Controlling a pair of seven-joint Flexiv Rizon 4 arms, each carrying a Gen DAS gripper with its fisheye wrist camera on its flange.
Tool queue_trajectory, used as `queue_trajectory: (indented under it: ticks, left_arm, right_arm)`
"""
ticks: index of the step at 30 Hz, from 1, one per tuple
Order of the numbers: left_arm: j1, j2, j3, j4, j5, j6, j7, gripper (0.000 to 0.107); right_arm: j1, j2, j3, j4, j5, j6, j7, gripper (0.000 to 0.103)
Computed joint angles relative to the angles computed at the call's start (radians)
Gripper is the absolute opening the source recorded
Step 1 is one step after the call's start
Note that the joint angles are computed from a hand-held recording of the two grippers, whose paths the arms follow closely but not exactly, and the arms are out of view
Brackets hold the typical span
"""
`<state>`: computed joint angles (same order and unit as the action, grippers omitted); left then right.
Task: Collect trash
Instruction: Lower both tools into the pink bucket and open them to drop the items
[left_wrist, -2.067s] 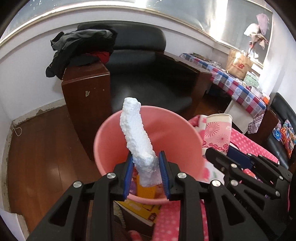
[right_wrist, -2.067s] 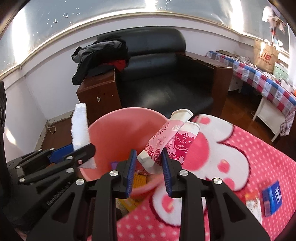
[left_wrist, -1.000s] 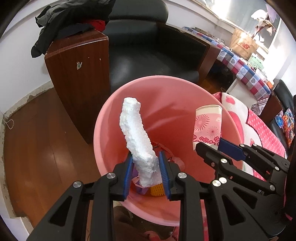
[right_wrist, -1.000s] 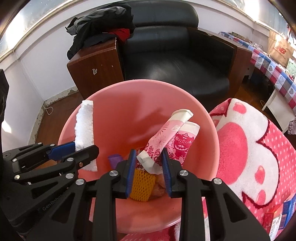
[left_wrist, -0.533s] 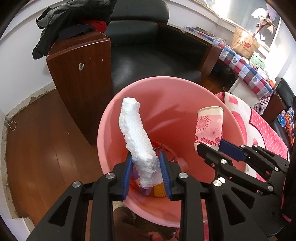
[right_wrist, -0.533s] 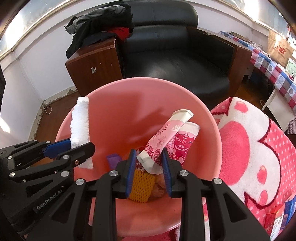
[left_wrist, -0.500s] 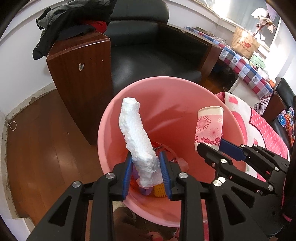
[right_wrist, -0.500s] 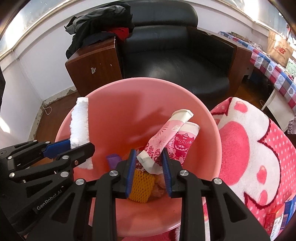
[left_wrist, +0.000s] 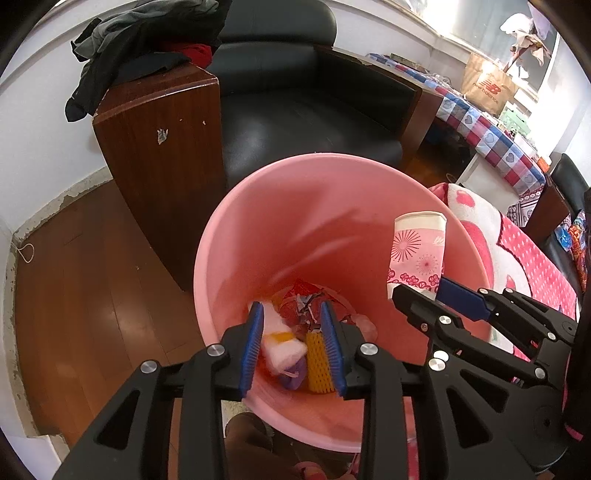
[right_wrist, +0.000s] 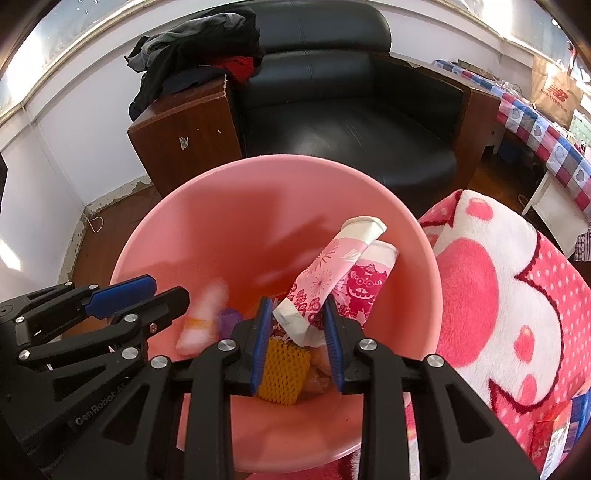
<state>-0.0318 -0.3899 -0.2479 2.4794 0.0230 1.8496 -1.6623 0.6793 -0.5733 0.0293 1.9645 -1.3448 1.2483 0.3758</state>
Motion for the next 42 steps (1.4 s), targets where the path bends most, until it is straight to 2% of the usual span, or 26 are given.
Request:
queue_trajectory:
  ticks: [13,16,18,26,42]
  left_arm:
    - [0.013,0.008,-0.007,0.007,0.018,0.018,-0.004,0.038]
    - [-0.025,0.016,0.032,0.009,0.006,0.028,-0.005,0.044]
    - [-0.017,0.021,0.027,0.012,0.010,0.032,-0.008,0.045]
    - [-0.008,0.035,0.022,0.022,0.021,0.035,-0.018,0.045]
    - [-0.022,0.068,0.027,0.038,0.029,0.039,-0.028,0.045]
  right_arm:
    - [0.006,0.014,0.004,0.010,0.003,-0.023,0.016,0.029]
    - [0.006,0.026,0.008,0.017,-0.009,-0.039,0.030,0.029]
    - [0.006,0.034,0.013,0.021,-0.016,-0.053,0.032,0.029]
    - [0.009,0.060,0.039,0.031,-0.022,-0.123,0.034,0.029]
    - [-0.005,0.093,0.067,0.054,-0.054,-0.174,0.059,0.030]
